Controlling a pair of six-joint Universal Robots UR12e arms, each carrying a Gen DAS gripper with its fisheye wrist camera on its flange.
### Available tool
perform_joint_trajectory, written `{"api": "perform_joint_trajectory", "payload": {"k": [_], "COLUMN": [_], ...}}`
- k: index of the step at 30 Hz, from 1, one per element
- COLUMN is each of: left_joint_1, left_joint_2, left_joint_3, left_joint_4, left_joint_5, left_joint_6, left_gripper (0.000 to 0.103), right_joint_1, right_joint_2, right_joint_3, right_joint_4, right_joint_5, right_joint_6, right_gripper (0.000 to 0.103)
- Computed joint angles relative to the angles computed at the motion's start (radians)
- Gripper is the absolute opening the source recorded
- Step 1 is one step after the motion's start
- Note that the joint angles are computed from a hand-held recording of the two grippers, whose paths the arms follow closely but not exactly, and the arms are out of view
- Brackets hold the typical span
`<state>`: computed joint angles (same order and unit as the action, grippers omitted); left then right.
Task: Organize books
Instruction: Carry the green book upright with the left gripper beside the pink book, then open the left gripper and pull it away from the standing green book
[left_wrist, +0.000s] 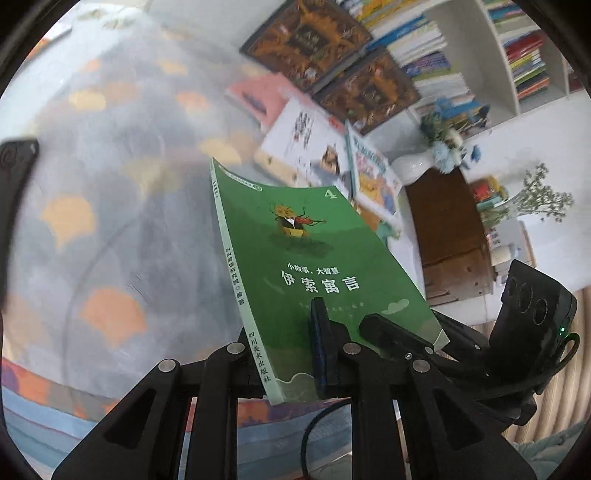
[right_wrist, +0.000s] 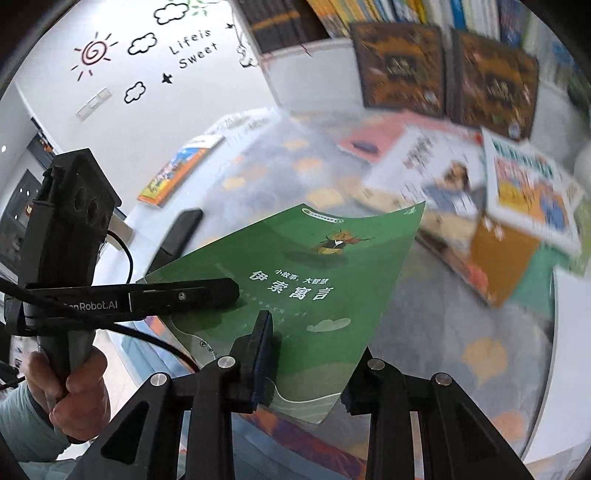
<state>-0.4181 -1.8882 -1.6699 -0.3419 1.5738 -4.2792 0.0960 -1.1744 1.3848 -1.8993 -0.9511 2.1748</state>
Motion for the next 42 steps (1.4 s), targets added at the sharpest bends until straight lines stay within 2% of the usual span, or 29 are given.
{"api": "perform_joint_trajectory", "payload": {"k": [6,10,15,17,20,26,29,32,38,42], "left_joint_1": [0.078,0.161,0.258,0.289,0.326,0.353,0.358,0.358,0.357,0.358], "left_joint_2": [0.067,0.088,0.075,0.060,0.040,0.010,0.001,-0.003,0.009,0.028], "left_joint_3": [-0.061,-0.090,-0.114,-0.106,-0.098,-0.082,-0.079,-0.075,-0.083,-0.108], "left_joint_4": [0.016,0.002,0.012,0.005,0.000,0.015,0.008,-0.026,-0.126,-0.125], "left_joint_5": [0.010,-0.004,-0.031,-0.036,-0.064,-0.108,-0.125,-0.119,-0.076,-0.058], "left_joint_6": [0.099,0.160,0.211,0.245,0.289,0.328,0.332,0.328,0.283,0.254], "left_gripper": [0.015,0.015,0.016,0.016,0.016,0.016,0.017,0.023,0.025,0.025], "right_joint_1": [0.093,0.163,0.242,0.264,0.282,0.295,0.299,0.302,0.305,0.292], "right_joint_2": [0.055,0.140,0.259,0.293,0.334,0.357,0.370,0.379,0.413,0.422], "right_joint_3": [-0.069,-0.168,-0.309,-0.347,-0.399,-0.417,-0.439,-0.452,-0.518,-0.537], "right_joint_4": [-0.086,-0.134,-0.189,-0.223,-0.225,-0.262,-0.237,-0.211,-0.066,0.030], "right_joint_5": [0.016,-0.011,-0.070,-0.098,-0.126,-0.173,-0.191,-0.208,-0.240,-0.222], "right_joint_6": [0.099,0.218,0.358,0.405,0.469,0.547,0.567,0.578,0.588,0.598], "right_gripper": [0.030,0.030,0.030,0.030,0.030,0.030,0.030,0.030,0.033,0.042]}}
